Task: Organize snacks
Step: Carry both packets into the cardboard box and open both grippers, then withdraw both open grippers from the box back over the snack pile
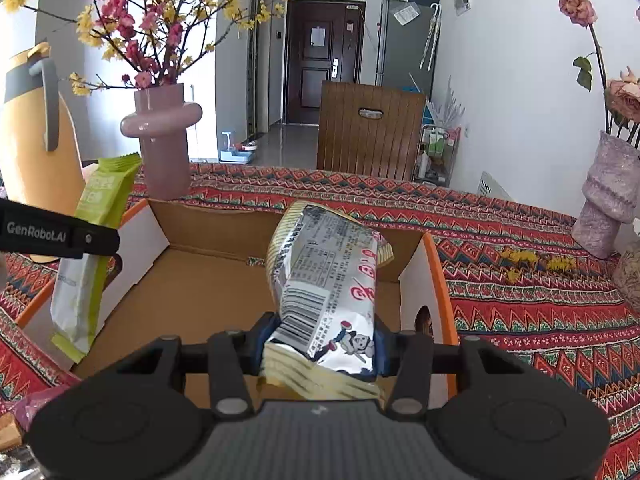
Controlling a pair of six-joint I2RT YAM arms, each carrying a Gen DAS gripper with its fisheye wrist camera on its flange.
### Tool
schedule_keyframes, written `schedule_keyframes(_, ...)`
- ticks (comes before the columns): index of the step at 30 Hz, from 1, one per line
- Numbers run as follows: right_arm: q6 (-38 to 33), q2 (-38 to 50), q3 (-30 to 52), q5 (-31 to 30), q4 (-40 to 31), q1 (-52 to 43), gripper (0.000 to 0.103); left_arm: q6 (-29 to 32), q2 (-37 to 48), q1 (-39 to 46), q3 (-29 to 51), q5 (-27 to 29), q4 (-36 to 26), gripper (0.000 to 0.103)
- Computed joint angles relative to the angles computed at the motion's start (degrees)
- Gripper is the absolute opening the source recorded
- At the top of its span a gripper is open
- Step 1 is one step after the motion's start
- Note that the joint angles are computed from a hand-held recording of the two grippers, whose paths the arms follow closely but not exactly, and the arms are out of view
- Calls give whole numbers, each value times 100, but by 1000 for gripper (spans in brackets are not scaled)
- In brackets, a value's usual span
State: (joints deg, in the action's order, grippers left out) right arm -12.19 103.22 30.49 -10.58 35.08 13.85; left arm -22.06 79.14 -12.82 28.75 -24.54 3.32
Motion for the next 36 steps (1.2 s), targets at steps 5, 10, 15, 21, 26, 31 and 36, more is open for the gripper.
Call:
schedule_keyframes(5, 53, 270, 166, -79, -83, -42, 53, 86, 453, 131, 91, 113, 179, 40)
schedule_keyframes(10, 95, 220, -20, -228, 193, -144, 85, 56, 314, 66, -45, 20, 266, 65)
schedule_keyframes(15, 88, 41, -210, -397, 336, -225, 101, 34, -130, -67, -344, -202, 365, 92)
schedule_keyframes(21, 142, -289, -563, -651, 566, -397, 103, -61, -881, -239, -793, -418, 388, 103)
schedule_keyframes(26, 70, -743, -1081, -982, 860, -634, 103, -149, -1807, -611, -1265, -821, 103, 103)
schedule_keyframes(31, -110, -1438, -1862, -1608, 1297, -1122, 103, -314, -3225, -1211, -1845, -1310, -594, 103)
schedule_keyframes(36, -293, -2223, -2655, -2254, 1622, -1694, 103, -892, -4670, -2163, -2097, -2037, -1974, 103)
